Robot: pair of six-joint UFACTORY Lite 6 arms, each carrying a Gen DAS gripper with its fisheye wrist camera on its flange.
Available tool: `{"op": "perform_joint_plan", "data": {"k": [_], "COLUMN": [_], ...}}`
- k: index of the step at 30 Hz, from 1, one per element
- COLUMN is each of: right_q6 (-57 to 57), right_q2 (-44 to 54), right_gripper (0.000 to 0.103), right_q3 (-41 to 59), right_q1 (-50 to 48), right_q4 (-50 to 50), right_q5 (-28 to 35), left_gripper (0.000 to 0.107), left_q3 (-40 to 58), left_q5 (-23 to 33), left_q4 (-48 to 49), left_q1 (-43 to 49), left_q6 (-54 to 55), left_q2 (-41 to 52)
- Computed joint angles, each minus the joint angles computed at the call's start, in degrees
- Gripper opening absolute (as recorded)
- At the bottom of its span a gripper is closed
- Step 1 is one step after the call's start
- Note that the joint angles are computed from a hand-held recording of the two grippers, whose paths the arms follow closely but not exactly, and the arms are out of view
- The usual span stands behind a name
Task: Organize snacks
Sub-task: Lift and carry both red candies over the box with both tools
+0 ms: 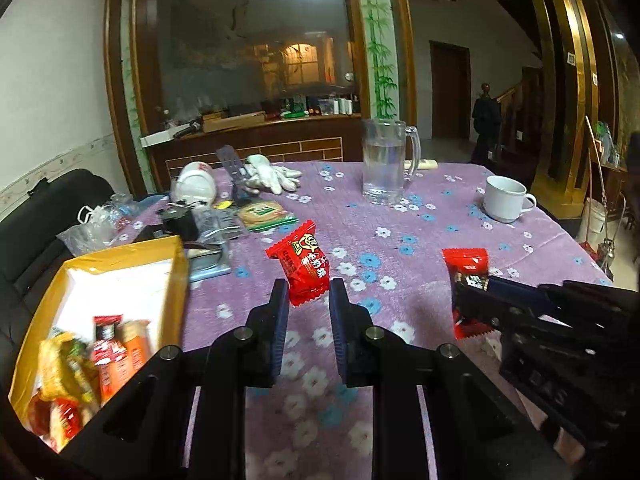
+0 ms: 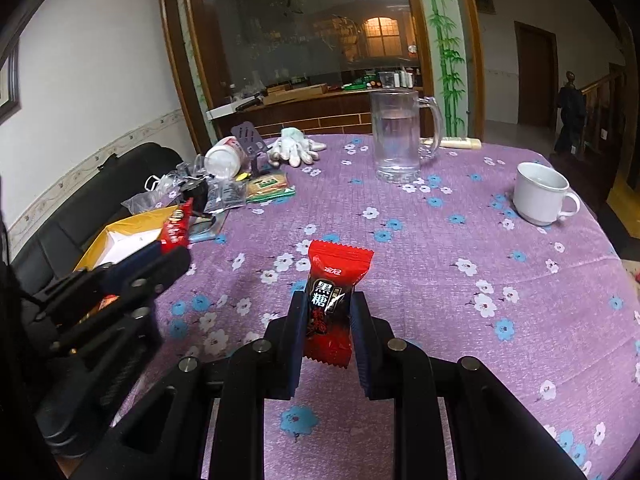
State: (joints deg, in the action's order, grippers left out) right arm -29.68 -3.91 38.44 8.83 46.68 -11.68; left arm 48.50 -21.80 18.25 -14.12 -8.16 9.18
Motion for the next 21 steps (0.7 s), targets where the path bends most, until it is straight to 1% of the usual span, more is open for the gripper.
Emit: {"op": "perform_joint_plan", "data": {"k": [3, 6, 9, 12, 14, 16, 19, 20, 21], "right_q6": [-2.18, -7.48, -13.54, -20.32, -25.13, -32.22, -42.82, -45.74, -51.05], "right_q2": [0.06, -0.10, 0.41, 1.54, 3.12, 5.37, 11.31, 13.28, 16.29], "right_gripper": [0.023, 0.023, 0.022, 0.022, 0.022, 0.022, 0.022, 0.022, 0.022], "right_q3": [-0.03, 0.23, 1.14, 3.17, 5.44, 8.24, 14.73, 16.84, 20.28], "right_q1": [2.07, 5.29, 8.75, 12.12, 14.81, 18.16, 22.69, 24.19, 25.99], "right_q4": [1.94, 7.56, 14.31, 22.10, 27.14, 34.79, 46.49, 49.62, 55.03], "right_q5": [-0.21, -0.77, -1.52, -0.04, 1.16, 1.61, 3.75, 3.54, 3.09], "left_gripper": [0.018, 0.018, 0.018, 0.018, 0.018, 0.018, 0.018, 0.018, 0.018], "left_q3": [-3.65, -6.78, -7.58, -6.52, -5.57, -4.02, -1.14, 0.14, 1.40], "left_q5": [-0.95, -2.49, -3.94, -5.38, -6.21, -7.00, -7.72, -7.76, -7.60], "left_q4": [6.46, 15.34, 22.70, 29.90, 31.50, 33.64, 36.65, 37.95, 38.85], "left_q1": [3.72, 9.55, 15.24, 22.00, 25.27, 28.84, 33.49, 34.76, 35.80], "left_q6": [-5.04, -12.09, -18.19, -23.93, -25.09, -26.66, -29.04, -30.31, -31.36], "left_q2": [-4.17, -8.00, -8.66, -6.69, -4.75, -1.95, 2.59, 4.20, 5.73]}}
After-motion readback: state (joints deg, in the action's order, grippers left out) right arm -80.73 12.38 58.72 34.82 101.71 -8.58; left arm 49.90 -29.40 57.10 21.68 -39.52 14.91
